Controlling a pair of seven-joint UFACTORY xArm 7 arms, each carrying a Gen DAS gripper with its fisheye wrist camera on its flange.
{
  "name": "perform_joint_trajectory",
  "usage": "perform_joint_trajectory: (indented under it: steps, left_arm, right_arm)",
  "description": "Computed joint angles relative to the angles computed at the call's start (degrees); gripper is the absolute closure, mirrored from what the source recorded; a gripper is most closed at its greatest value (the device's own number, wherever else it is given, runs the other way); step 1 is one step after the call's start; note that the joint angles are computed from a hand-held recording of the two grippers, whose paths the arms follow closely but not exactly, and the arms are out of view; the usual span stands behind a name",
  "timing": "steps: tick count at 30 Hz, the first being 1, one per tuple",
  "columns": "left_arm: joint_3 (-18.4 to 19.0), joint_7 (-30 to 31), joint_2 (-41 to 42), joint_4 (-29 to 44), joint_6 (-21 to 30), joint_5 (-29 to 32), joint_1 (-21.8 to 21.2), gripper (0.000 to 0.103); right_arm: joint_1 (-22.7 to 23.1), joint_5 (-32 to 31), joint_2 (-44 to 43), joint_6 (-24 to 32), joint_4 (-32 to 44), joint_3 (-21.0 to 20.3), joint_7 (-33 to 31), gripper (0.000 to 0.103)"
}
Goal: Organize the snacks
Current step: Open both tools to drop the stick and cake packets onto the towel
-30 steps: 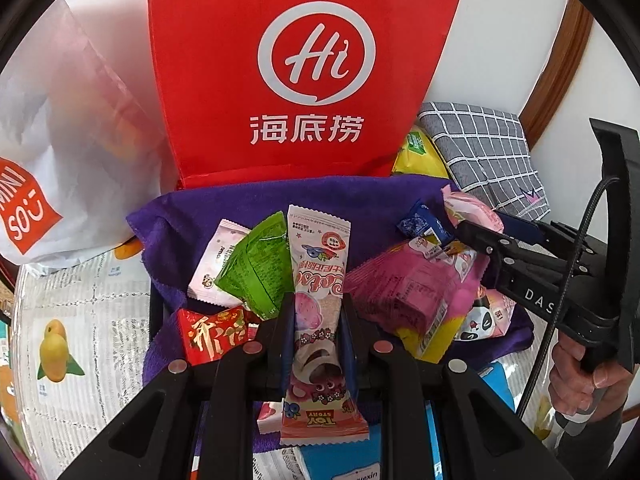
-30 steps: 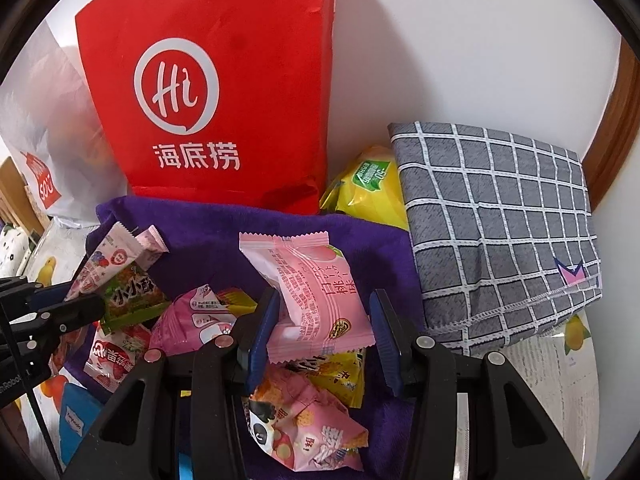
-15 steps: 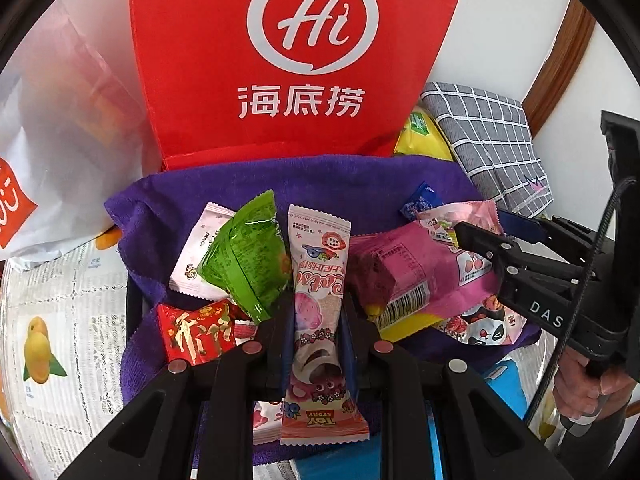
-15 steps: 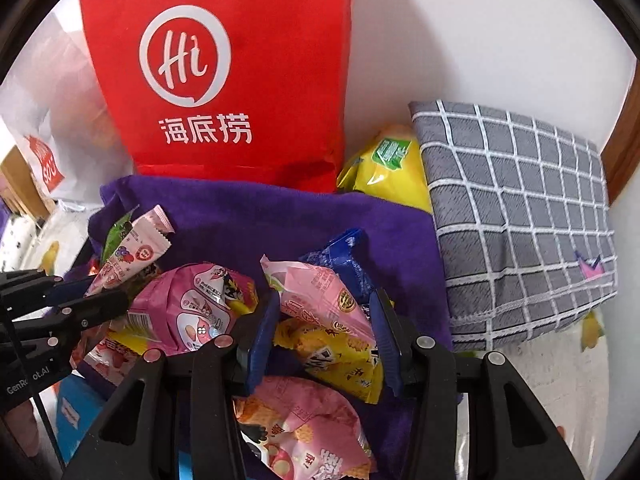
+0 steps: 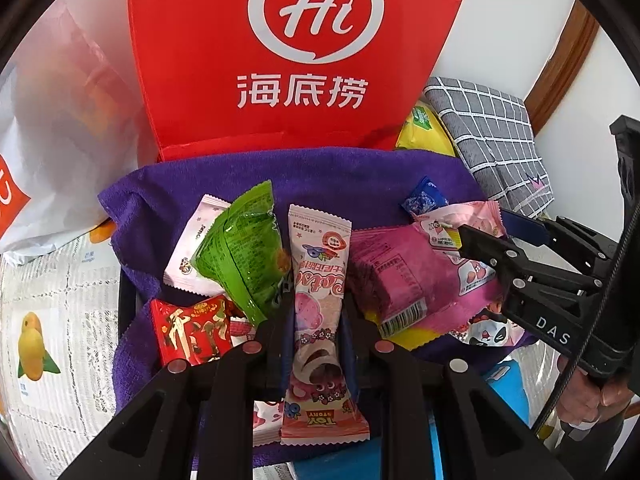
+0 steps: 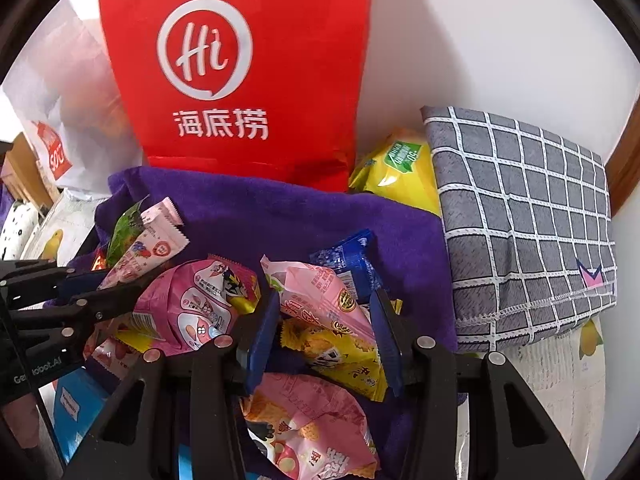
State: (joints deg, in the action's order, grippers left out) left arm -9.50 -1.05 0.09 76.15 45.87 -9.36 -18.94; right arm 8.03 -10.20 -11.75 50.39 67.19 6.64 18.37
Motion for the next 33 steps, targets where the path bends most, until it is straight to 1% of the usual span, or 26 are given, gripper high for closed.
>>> perform_joint_trajectory:
  steps: [3,5,7,8,10,15,19,22,25,30,33]
  left_arm:
    - [-0.1,0.0,0.4,0.3,0.7,-0.1,-0.1,0.083]
    - [-0.1,0.1,0.5,0.4,1.2,0.0,-0.1,0.081]
    - [-0.2,0.1,0.5,0.3,1.5,0.3,-0.3,0.071]
    - [-0.2,-0.1,0.3,0.1,1.0,0.6,-0.4,0.069]
    - [-0.3,-0.5,-0.4,-0.6,0.1,0.9,-0.4,0.059]
    - [0.0,-1.3,-1.3,-0.9,0.0,1.0,-0.3,0.05]
    - [0.3,-0.8,-2.5,-1.7,-0.4,-0.9,0.1,0.044]
    - [0.5,-0.3,-4.1,-3.0,-1.1,-1.6,0.3,0.042]
    - [0.3,-0.6,-5.4,-3.9,-1.5,-0.3,0.3,0.042]
    - [0.3,-1.4,-7.2,-5.1,-1.0,0.4,0.3,0.041]
    - [0.3,-2.7,-8.6,-6.1,-1.0,1.3,0.5,0.04]
  right_arm:
    - [0.1,0.4,0.2,-0.1,0.0,-0.1,-0.2,0.057]
    - [0.1,0.6,0.3,0.0,0.1,-0.2,-0.3,0.056]
    - [0.1,0.5,0.4,0.2,0.3,-0.2,-0.4,0.056]
    - [0.1,0.3,0.4,0.4,0.4,-0.1,-0.1,0.055]
    - [0.1,0.1,0.5,0.7,0.6,0.0,-0.1,0.055]
    - [0.2,-0.7,0.4,1.0,0.6,0.1,0.2,0.055]
    - [0.2,-0.1,0.2,1.2,0.5,0.0,-0.1,0.055]
    - [0.2,-0.3,0.1,1.8,0.7,0.1,0.4,0.053]
    - [0.2,0.0,-0.2,2.4,0.9,0.2,1.0,0.051]
    - [0.2,-1.1,-0.5,4.2,1.4,0.7,3.2,0.042]
    - [0.4,0.7,-1.2,4.4,1.0,0.4,4.7,0.036]
